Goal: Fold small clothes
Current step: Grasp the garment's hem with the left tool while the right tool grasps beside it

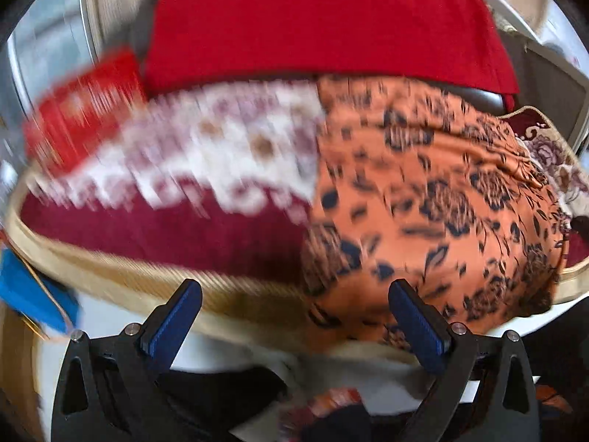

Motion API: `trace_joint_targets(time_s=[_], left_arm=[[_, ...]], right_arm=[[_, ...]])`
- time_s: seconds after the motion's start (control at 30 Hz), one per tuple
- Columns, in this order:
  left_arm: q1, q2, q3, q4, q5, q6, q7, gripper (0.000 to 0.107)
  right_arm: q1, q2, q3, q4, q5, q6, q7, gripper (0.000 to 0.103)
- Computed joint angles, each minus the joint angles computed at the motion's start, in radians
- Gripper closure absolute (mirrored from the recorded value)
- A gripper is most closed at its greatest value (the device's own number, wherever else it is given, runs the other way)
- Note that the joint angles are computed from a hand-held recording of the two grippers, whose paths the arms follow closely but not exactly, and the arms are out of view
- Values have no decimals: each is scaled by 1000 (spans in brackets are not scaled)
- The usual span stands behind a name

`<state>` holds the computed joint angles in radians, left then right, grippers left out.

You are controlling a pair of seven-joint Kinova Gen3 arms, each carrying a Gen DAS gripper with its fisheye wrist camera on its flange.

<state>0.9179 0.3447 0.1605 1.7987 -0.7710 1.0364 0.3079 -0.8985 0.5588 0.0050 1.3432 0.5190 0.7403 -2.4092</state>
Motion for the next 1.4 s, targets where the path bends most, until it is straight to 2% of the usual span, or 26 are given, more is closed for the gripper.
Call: trace_joint_targets(time_s=[0.1, 0.13, 0.17, 0.2, 0.23, 0.27, 0.33, 0.4, 0.47, 0.53, 0.63, 0.67, 0.7, 0.73, 0.77, 0.8, 0.83, 0.87, 0.97, 1.03, 1.13, 1.2, 1.3, 1.4], left_arm=[[-139, 0, 121, 73, -35, -122, 92, 10], [-185, -2, 162, 98, -55, -163, 119, 22], [-232, -6, 198, 124, -68, -203, 137, 41], [-269, -7, 221, 141, -72, -244, 141, 51], [-292, -4, 226, 156, -68, -285, 135, 68], [-296, -6, 212, 173, -62, -325, 132, 76], [-248, -9, 140, 197, -57, -382, 131, 76], [-178, -7, 50, 196, -21, -412, 94, 68], [-135, -3, -23, 205, 32, -466, 62, 30], [-70, -4, -109, 225, 37, -526, 86, 28], [-56, 13, -133, 222, 59, -556, 43, 28], [-49, 20, -134, 212, 60, -542, 36, 30], [-34, 27, -142, 206, 51, -528, 29, 34], [-22, 39, -143, 189, 42, -510, 12, 58], [-27, 50, -133, 173, 49, -502, -21, 77], [-37, 62, -115, 151, 66, -482, -62, 84], [-31, 75, -111, 125, 80, -446, -93, 90], [-17, 84, -116, 106, 85, -421, -110, 96], [6, 77, -132, 104, 74, -423, -99, 101], [20, 50, -141, 124, 57, -444, -79, 102], [20, -39, -153, 183, -1, -546, -43, 102], [24, -104, -179, 203, -25, -597, -63, 102], [-90, -196, -110, 170, -39, -595, -179, 102], [-229, -219, -71, 126, -19, -633, -301, 102]], right_arm=[[139, -28, -56, 110, -122, -64, -11, 33], [185, -32, -78, 138, -163, -85, 3, 33], [232, -27, -103, 160, -203, -99, 9, 33], [278, -22, -134, 171, -244, -108, 28, 33], [324, -14, -164, 186, -285, -128, 43, 33], [371, -3, -197, 198, -325, -150, 61, 33], [441, 23, -246, 202, -407, -166, 123, 33], [445, 48, -234, 186, -476, -161, 181, 33], [383, 78, -159, 148, -498, -116, 177, 33], [340, 103, -105, 122, -529, -86, 174, 33], [344, 118, -107, 126, -548, -110, 167, 33], [340, 116, -103, 137, -547, -126, 169, 34], [343, 107, -109, 160, -535, -159, 188, 39], [362, 102, -134, 171, -539, -175, 223, 59], [371, 104, -147, 170, -549, -176, 249, 70], [361, 105, -142, 164, -543, -161, 258, 78], [342, 103, -126, 160, -531, -151, 256, 80], [336, 101, -124, 159, -528, -147, 262, 90], [349, 77, -151, 170, -555, -155, 309, 93], [370, 57, -178, 179, -611, -175, 375, 94], [486, 16, -294, 210, -699, -211, 497, 94], [575, -1, -387, 210, -762, -233, 578, 94], [684, -7, -488, 187, -862, -276, 700, 94], [681, -3, -447, 109, -937, -293, 777, 94]])
